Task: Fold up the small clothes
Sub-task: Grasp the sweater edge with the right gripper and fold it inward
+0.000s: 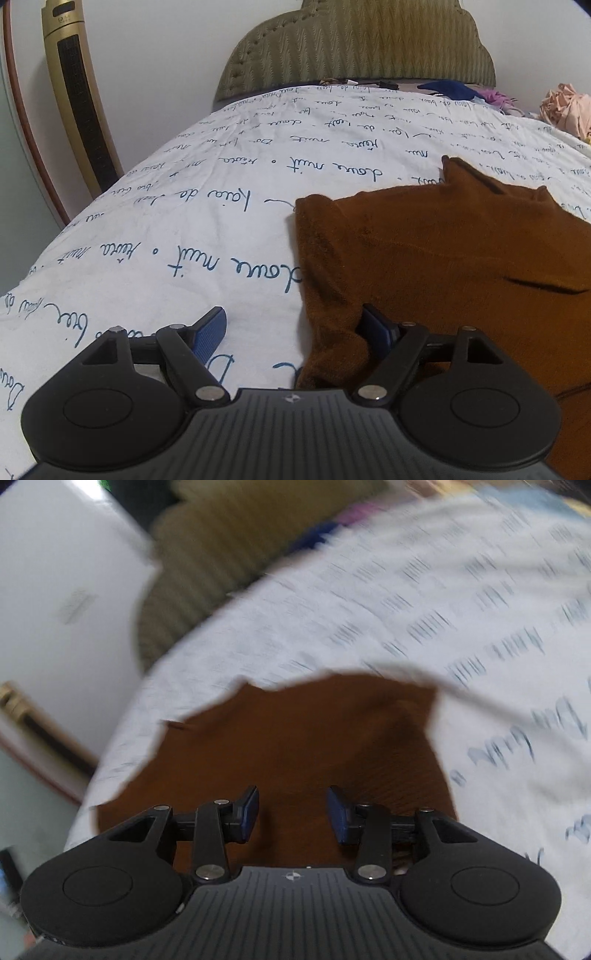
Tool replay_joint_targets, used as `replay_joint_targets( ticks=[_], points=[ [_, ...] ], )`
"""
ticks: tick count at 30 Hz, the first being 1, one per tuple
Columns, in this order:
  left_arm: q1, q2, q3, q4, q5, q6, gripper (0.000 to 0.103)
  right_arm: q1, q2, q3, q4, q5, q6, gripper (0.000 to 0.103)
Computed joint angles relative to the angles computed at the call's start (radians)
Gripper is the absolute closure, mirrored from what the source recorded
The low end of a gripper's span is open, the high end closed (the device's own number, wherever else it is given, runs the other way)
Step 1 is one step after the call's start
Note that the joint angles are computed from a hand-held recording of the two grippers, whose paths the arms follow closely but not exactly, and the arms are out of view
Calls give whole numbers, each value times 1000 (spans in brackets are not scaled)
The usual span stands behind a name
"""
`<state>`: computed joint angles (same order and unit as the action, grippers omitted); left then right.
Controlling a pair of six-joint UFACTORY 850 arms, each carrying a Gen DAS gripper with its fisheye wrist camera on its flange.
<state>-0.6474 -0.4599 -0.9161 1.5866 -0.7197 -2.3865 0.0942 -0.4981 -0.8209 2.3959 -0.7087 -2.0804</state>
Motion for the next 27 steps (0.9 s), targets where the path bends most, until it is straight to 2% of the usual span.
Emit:
replay_joint_targets(
  ticks=[1, 3, 5, 7, 9, 11, 13, 15, 18, 20, 22, 24, 27],
  points=[
    [6, 4, 3, 0, 10, -2, 23, -9, -10, 4, 35, -27, -29, 81],
    [25, 16, 5, -18, 43, -4, 17, -31, -16, -2, 60, -16, -15, 98],
    [39, 26, 4, -47, 58, 0, 16, -72, -39, -18, -25, -51, 123, 102],
    [40, 25, -9, -102, 32, 52, 16, -89, -14, 8, -23, -72, 134, 97],
    [36, 18, -20, -140, -13, 99, 16, -80, 39, 67, 49, -99, 26, 70],
    [44, 12, -23, -153, -15, 125, 16, -63, 76, 105, 103, -115, -63, 54],
    [52, -4, -36, -210, -42, 145, 16, -61, 101, 124, 102, -134, -114, 54],
    [59, 9, -16, -183, -22, 98, 16, -55, 102, 114, 87, -115, -114, 54],
    [42, -5, -35, -221, -62, 148, 16, -44, 55, 68, 36, -88, -51, 55],
    [40, -15, -50, -240, -73, 175, 16, -29, 13, 38, 65, -55, -52, 58],
    [46, -7, -46, -247, -59, 177, 16, -41, -3, 37, 65, -88, -15, 61],
    [48, 21, -22, -231, -32, 146, 16, -60, 15, 53, 27, -117, 67, 58],
    [30, 86, 45, -187, -15, 76, 17, -71, 98, 120, 3, -125, -7, 50]
  ],
)
